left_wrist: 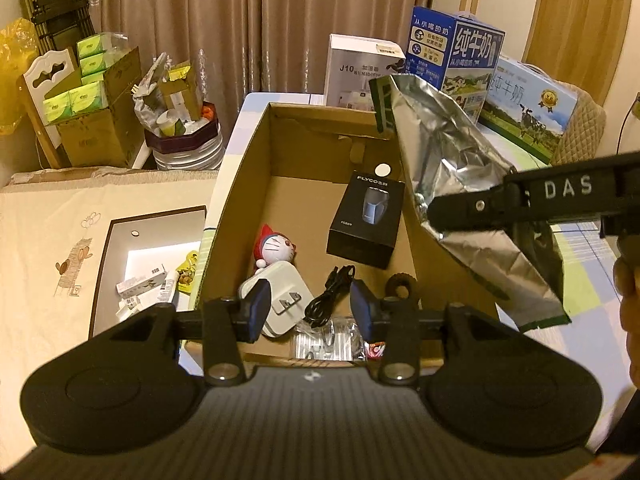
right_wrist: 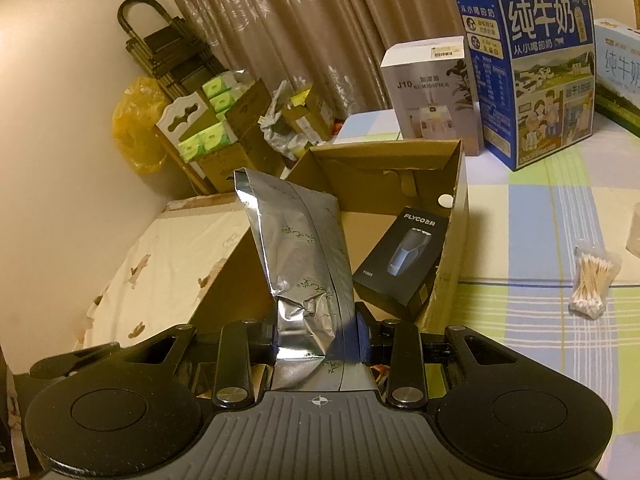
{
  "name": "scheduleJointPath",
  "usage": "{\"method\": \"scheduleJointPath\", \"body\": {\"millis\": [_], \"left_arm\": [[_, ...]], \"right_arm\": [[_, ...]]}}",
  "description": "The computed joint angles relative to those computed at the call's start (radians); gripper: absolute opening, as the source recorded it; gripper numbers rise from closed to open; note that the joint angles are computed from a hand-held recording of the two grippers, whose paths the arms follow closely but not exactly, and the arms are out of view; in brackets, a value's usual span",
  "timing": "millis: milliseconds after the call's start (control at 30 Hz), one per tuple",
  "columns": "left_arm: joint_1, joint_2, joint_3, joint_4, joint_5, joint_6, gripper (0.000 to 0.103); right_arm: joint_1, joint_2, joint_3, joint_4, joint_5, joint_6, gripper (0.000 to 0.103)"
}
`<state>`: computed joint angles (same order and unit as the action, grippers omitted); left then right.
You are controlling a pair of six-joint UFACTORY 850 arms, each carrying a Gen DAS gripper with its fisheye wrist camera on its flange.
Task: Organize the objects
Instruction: 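Open the left gripper to drop the cable while the right gripper drops the foil bag into the box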
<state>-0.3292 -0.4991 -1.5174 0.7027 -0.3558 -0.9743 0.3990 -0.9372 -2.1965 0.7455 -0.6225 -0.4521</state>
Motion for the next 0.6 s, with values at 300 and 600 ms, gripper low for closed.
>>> {"method": "scheduleJointPath", "body": {"millis": [300, 600], "left_arm": [[0.001, 0.005, 0.007, 0.021, 0.003, -0.028, 0.038], [0.011, 0.016, 0.023, 0.071, 0.01, -0.1, 0.039]], "right_arm": [[0.004, -0.03, -0.053, -0.041, -0.01, 0.067, 0.031], [0.001, -0.027, -0.045, 0.078, 0.074, -0.018, 0.057]]}}
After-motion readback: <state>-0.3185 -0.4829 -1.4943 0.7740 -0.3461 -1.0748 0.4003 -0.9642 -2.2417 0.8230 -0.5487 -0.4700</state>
